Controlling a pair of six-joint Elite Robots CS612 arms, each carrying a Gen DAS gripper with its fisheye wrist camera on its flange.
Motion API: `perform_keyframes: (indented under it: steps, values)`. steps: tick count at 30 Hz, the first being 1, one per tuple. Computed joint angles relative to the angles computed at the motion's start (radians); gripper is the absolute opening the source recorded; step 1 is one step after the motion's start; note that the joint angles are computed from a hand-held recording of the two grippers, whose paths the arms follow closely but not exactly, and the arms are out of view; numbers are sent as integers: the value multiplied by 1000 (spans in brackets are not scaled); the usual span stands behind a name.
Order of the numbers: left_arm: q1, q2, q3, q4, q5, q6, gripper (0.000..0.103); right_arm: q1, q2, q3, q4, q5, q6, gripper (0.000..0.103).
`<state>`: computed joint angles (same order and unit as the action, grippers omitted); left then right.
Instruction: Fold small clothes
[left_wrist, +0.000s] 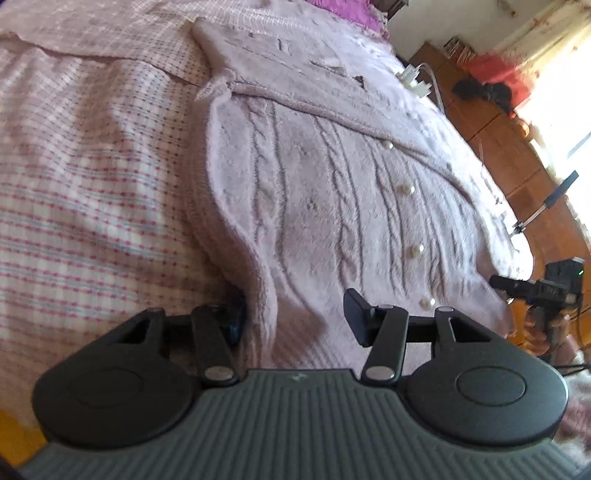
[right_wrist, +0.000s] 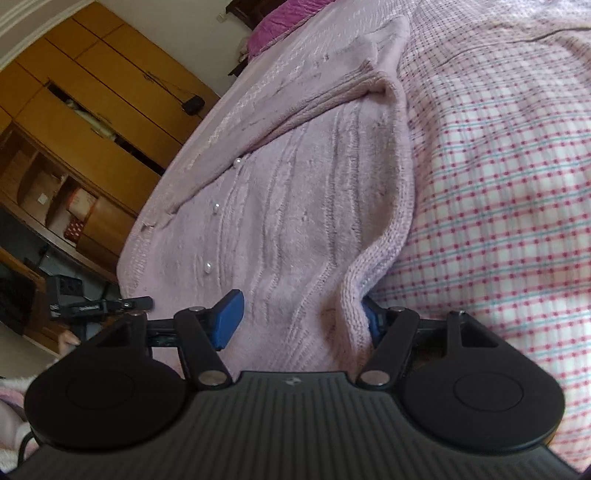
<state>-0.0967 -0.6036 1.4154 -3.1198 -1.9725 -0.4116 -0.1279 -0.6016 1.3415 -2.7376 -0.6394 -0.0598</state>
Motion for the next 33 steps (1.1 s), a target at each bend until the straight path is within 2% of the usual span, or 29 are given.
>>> perform_keyframes:
  steps: [4,9,12,13,14,15,16,17,20,24,28,31,33]
  values:
    - [1,18,-14,-26,-22,-19,53,2,13,-14,6,42,3,70]
    - [9,14,-13,6,-55,-21,53,9,4,-16,51,10,-38,63]
    - [13,16,-21,27,-75,-11,53,10,-2,-10,51,-17,-42,48]
    - [14,17,-25,31,-78,-9,53,9,-1,-6,43,-21,-39,38]
    - [14,20,-29,29,-80,-8,48,8,3,-5,26,-19,-25,28]
    - [14,23,-31,20,-81,-16,41,6,10,-3,-5,0,4,26]
    - [15,27,-32,9,-85,-33,24,1,17,2,-40,27,32,22]
    - [18,34,-37,-6,-101,-68,14,-4,29,4,-94,67,77,20]
    - [29,53,-44,-81,-145,-177,14,-15,58,2,-252,145,207,17]
    - [32,61,-37,-221,-153,-257,13,-18,90,-27,-439,168,370,16]
    - [29,68,-38,-365,-121,-350,13,-12,128,-83,-611,139,560,15]
    - [25,71,-51,-419,-72,-398,13,-5,170,-153,-744,96,744,12]
    - [21,73,-63,-439,-41,-413,13,-1,192,-194,-808,77,829,11]
